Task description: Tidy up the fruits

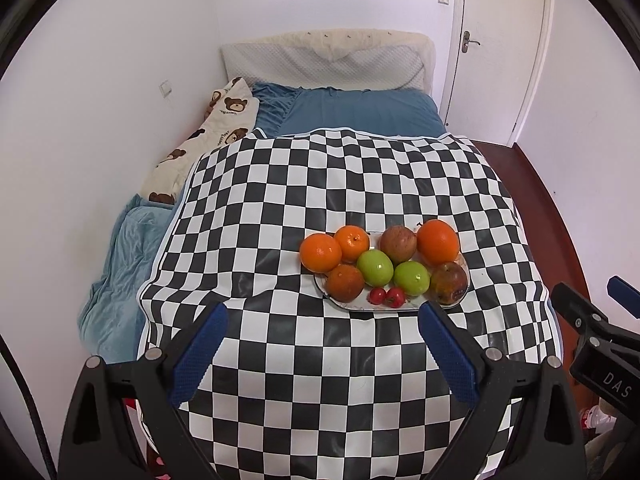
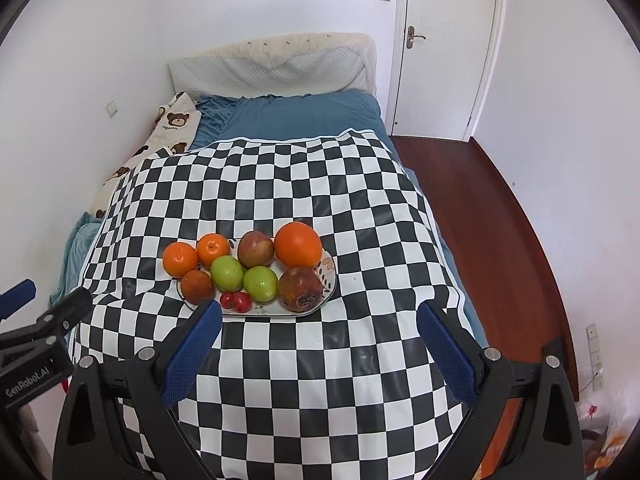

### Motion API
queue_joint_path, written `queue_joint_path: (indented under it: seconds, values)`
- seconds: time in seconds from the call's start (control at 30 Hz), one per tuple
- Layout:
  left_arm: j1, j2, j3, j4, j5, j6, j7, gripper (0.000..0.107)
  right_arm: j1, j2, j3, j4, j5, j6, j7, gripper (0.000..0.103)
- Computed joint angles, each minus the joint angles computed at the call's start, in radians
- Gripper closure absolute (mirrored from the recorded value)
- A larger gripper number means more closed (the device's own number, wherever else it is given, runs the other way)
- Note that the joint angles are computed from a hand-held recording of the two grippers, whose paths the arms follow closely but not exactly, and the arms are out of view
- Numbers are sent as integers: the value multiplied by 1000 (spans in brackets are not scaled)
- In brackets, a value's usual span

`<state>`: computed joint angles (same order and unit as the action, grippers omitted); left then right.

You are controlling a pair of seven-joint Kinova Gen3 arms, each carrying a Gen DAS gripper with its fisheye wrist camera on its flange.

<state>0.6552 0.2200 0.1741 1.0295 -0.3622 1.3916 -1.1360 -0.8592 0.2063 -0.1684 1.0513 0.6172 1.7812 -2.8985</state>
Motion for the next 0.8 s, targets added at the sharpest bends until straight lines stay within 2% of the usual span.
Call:
queue_joint_path:
  seconds: [0.8]
  values:
    - [-7, -7, 1, 15, 3, -13, 0, 10, 20, 1, 5, 21, -16, -40, 12, 3]
